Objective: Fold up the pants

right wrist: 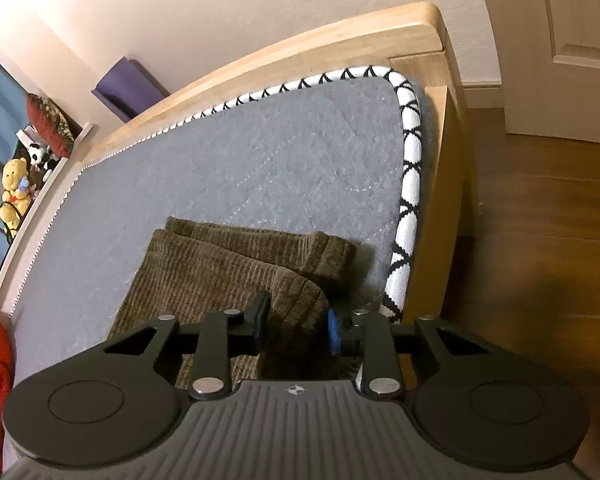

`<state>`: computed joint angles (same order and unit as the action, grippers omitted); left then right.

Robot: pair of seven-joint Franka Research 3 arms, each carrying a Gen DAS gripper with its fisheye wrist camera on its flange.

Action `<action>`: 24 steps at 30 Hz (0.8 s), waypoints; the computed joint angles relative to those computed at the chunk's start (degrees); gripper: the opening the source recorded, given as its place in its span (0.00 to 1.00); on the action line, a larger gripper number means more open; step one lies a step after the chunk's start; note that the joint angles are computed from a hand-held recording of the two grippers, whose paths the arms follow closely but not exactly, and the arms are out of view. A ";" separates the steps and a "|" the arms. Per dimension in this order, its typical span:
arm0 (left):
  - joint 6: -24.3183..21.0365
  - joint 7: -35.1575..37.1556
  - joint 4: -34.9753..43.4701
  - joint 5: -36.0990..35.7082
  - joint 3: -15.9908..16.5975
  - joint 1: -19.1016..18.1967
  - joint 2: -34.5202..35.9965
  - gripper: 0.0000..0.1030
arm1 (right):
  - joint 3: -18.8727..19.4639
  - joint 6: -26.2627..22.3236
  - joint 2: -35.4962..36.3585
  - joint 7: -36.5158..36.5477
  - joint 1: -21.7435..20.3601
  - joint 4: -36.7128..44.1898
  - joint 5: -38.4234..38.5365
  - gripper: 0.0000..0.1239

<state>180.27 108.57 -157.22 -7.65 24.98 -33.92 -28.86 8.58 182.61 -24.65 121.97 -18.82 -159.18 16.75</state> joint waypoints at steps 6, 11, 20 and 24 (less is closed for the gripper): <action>0.26 0.26 0.04 -0.06 0.30 -0.27 -0.02 0.40 | 10.36 0.97 -3.52 4.23 -8.66 -0.80 -1.98 0.17; 1.32 -0.46 0.04 0.21 0.81 0.30 -0.20 0.40 | 26.48 4.07 -13.49 6.88 -18.92 -1.47 -7.65 0.15; 1.33 -6.03 0.84 1.10 1.65 6.49 -1.04 0.41 | 45.58 21.68 -29.58 -10.51 -6.44 -3.52 -17.70 0.15; -1.57 -6.27 0.69 0.41 2.54 7.99 -2.47 0.48 | 45.10 15.00 -17.10 -21.58 8.37 -2.25 -28.93 0.16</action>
